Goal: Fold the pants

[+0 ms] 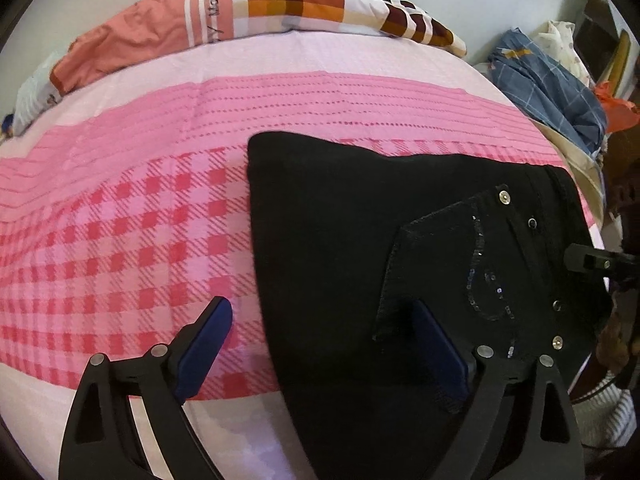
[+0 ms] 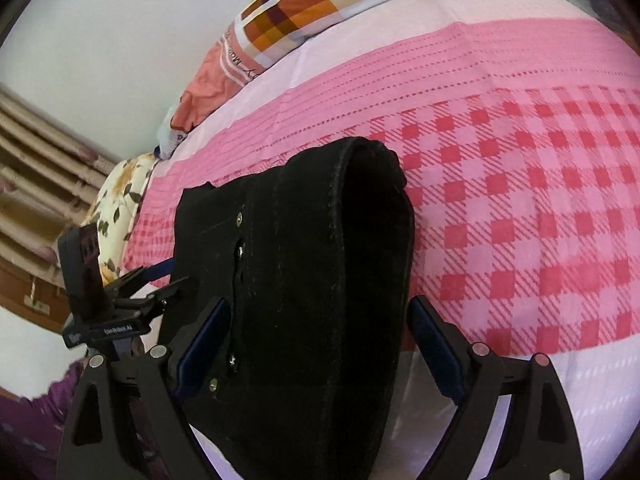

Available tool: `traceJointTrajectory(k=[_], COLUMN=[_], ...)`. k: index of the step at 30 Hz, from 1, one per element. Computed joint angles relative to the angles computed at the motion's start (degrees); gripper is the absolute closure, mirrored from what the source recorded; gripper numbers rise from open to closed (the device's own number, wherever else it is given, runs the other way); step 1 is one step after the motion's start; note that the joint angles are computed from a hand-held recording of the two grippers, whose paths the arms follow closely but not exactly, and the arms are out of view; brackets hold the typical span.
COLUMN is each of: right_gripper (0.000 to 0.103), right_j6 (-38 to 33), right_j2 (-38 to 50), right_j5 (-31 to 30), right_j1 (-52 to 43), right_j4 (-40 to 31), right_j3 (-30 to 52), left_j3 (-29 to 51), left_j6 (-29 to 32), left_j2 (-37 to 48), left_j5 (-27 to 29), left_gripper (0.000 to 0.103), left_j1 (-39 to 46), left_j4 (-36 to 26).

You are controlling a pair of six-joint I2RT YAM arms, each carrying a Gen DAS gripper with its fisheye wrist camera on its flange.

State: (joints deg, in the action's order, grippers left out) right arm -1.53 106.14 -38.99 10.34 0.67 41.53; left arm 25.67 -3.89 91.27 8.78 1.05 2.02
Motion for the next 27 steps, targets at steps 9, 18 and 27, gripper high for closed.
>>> traceJointTrajectory(k=[9,18,27], right_gripper=[0.001,0.003,0.003], right_j6=[-2.04,-3.16,-14.07], right_j2=[1.15,3.95,11.03], right_j5=[-0.84,-7.85,-17.43], right_j1=[0.98,-2.15,-6.72], right_j4=[-3.14,-6.48,-22.3], right_j3=[2.47,4.59,13.02], left_j3=[1.93,6.78,8.99], left_j6=[5.77,10.95,12.92], left_j2=[2.72,5.6,6.71], left_j5=[8.04,13.92,14.53], left_gripper=[0.01,0.01,0.01], left_j1=[3.13,5.02,5.01], left_j4=[-0.93,-6.97,-10.81])
